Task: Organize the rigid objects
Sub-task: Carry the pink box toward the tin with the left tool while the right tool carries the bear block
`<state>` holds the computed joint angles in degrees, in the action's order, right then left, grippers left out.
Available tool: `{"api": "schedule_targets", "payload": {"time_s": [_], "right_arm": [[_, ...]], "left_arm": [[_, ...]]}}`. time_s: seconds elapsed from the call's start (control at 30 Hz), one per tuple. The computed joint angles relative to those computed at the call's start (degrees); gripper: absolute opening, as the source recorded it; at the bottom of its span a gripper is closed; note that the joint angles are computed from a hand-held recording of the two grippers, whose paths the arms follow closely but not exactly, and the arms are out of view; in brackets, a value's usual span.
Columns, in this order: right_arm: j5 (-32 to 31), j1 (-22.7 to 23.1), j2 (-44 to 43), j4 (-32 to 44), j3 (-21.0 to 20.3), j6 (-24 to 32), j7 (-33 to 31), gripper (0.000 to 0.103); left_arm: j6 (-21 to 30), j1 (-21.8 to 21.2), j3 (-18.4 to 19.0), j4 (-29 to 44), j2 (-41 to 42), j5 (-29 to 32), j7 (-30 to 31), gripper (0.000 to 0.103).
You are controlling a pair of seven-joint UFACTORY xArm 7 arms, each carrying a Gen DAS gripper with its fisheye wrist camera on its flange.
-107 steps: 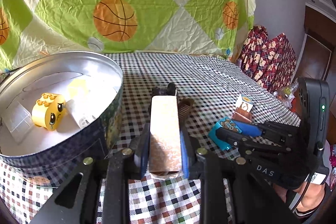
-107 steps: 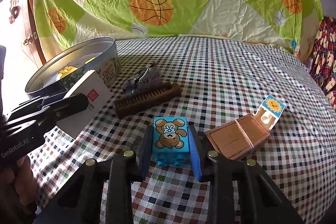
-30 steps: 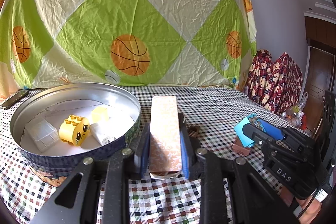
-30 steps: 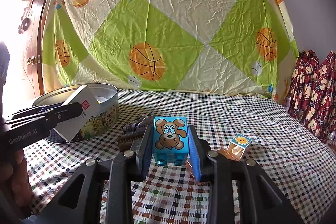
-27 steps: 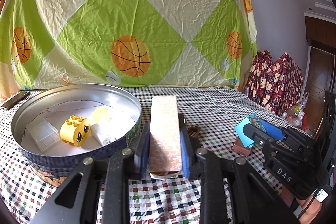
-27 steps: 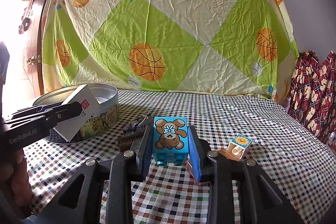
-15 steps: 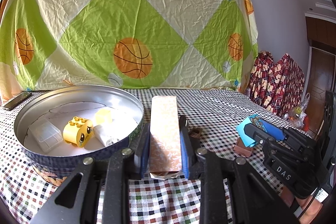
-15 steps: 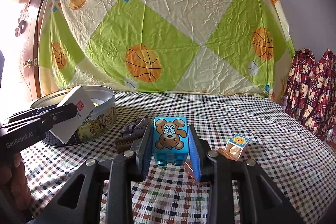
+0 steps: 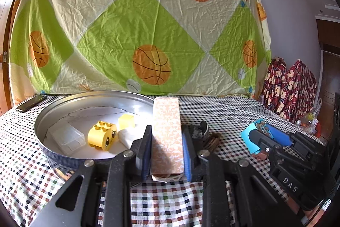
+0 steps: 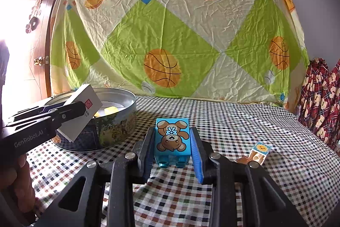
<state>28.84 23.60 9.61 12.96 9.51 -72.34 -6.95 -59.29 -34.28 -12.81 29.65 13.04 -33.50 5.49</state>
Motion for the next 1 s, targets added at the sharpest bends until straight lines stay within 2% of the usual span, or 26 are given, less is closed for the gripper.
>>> {"api": "schedule_targets", "payload": {"time_s": [0.4,0.77,1.0], "right_arm": [[-0.31,2.71,0.78,2.66,1.45,2.11,-1.11,0.034],[-1.0,4.73,0.52,5.53,2.1,7.35,-2.79,0.034],[-2.6,5.42,-0.9,7.7,2.31,12.07,-4.84,0.034]], "left_arm": [[-1.87,1.91,0.47,-3.28,-1.48,1.15,-2.81,0.024],[-3.6,4.61,1.25,-6.79,-3.02,2.95,-5.77,0.024],[-2.96,7.03,2.01,-8.31,-5.0,5.28,-7.14,0.024]]}}
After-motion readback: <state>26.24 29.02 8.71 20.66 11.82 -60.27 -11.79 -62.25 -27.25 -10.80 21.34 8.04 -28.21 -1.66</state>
